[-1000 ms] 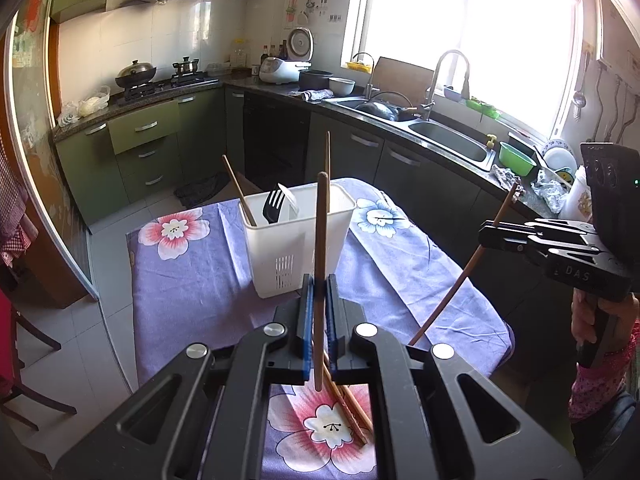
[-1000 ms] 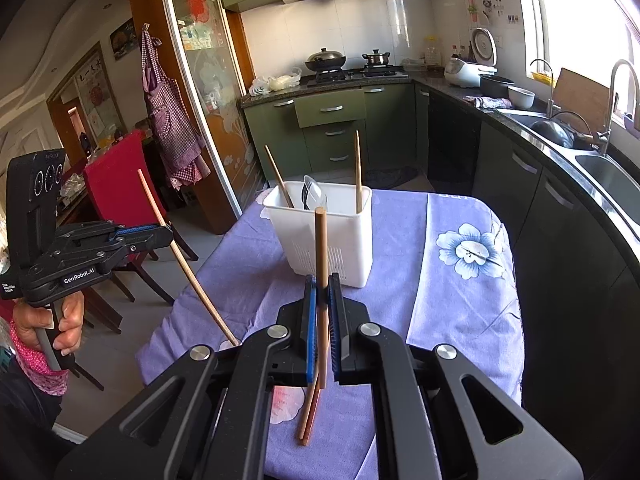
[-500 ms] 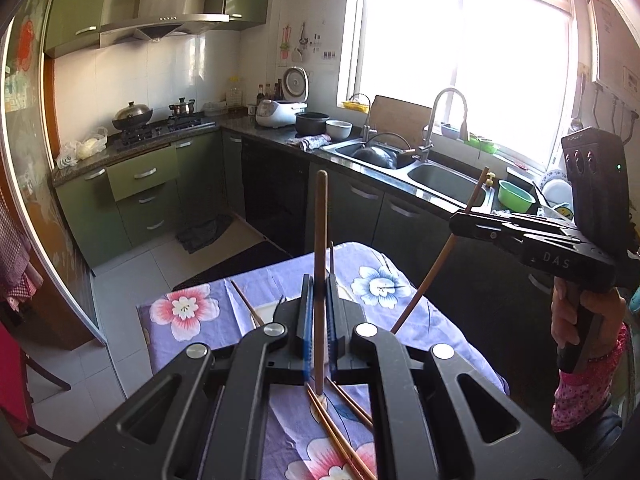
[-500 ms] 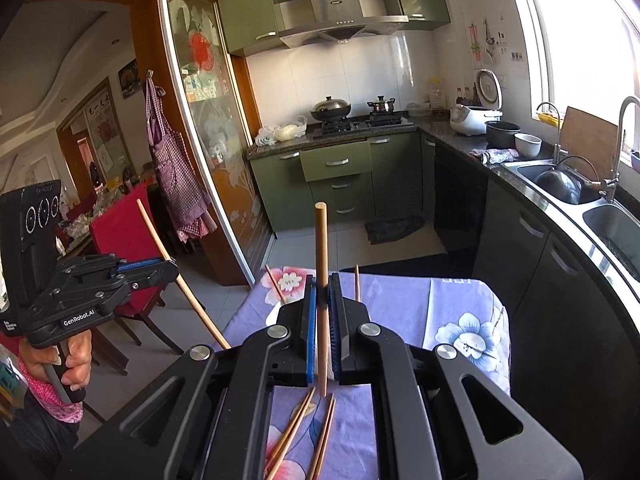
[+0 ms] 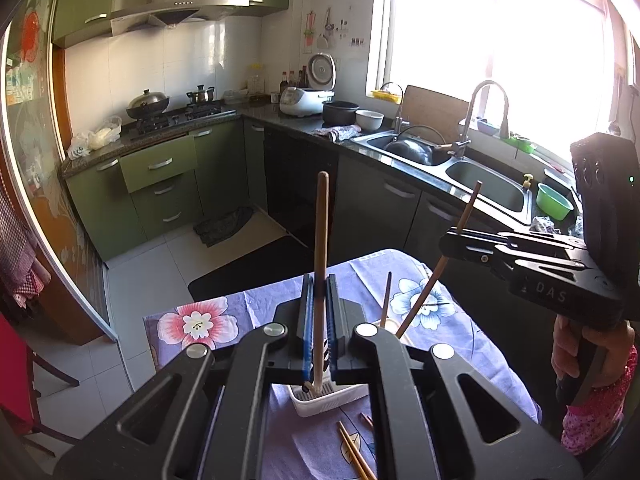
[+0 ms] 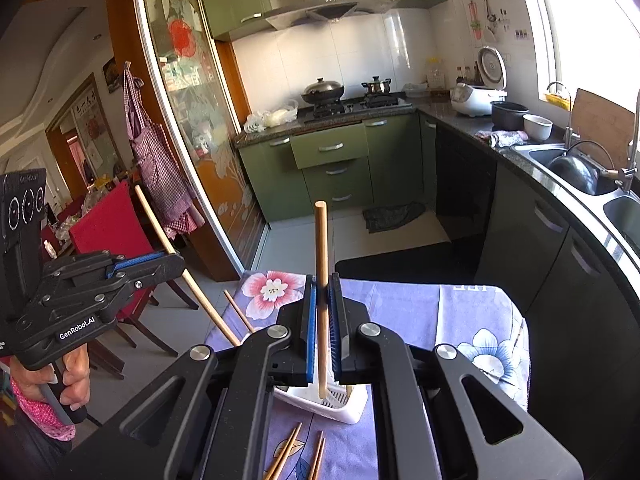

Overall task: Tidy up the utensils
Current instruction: 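Lower both chopsticks into the holder and open both grippers, then grasp another wooden chopstick with the left gripper while the right gripper approaches the chopsticks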

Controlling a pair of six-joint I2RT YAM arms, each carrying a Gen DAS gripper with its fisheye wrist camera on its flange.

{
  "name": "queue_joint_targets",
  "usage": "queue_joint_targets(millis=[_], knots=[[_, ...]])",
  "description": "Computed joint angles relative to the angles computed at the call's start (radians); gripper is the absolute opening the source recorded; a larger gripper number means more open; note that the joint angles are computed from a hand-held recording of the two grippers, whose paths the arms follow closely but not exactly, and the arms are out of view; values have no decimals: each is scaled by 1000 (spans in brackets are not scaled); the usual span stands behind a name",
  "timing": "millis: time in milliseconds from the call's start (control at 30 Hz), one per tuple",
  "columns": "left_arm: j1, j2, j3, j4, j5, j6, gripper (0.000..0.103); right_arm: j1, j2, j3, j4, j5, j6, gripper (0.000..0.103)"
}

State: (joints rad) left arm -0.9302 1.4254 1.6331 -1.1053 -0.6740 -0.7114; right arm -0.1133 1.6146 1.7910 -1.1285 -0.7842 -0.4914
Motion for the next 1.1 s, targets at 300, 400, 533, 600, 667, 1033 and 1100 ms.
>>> queue_joint_targets(millis=[300, 400, 533, 600, 667, 1033, 1100], knots=[[57, -12, -164, 91, 103, 2, 16, 69, -37, -217, 123, 92, -26, 7], [31, -28, -175, 74, 88, -25, 20, 53, -66, -231, 120, 73, -32, 9], [-41, -51, -175, 26, 44, -84, 27, -23, -129, -238, 52, 7, -95, 9], [-102, -61, -188, -10, 20, -148, 30, -75, -167, -256, 0, -34, -154, 9], [-162, -71, -231, -34, 14, -227, 33, -140, -206, -280, -69, -70, -236, 16], [-244, 57, -610, 238, 307, -469, 34, -557, -241, -519, -400, -81, -863, 17], [-236, 105, -630, 284, 329, -475, 31, -602, -212, -555, -394, -53, -909, 17]])
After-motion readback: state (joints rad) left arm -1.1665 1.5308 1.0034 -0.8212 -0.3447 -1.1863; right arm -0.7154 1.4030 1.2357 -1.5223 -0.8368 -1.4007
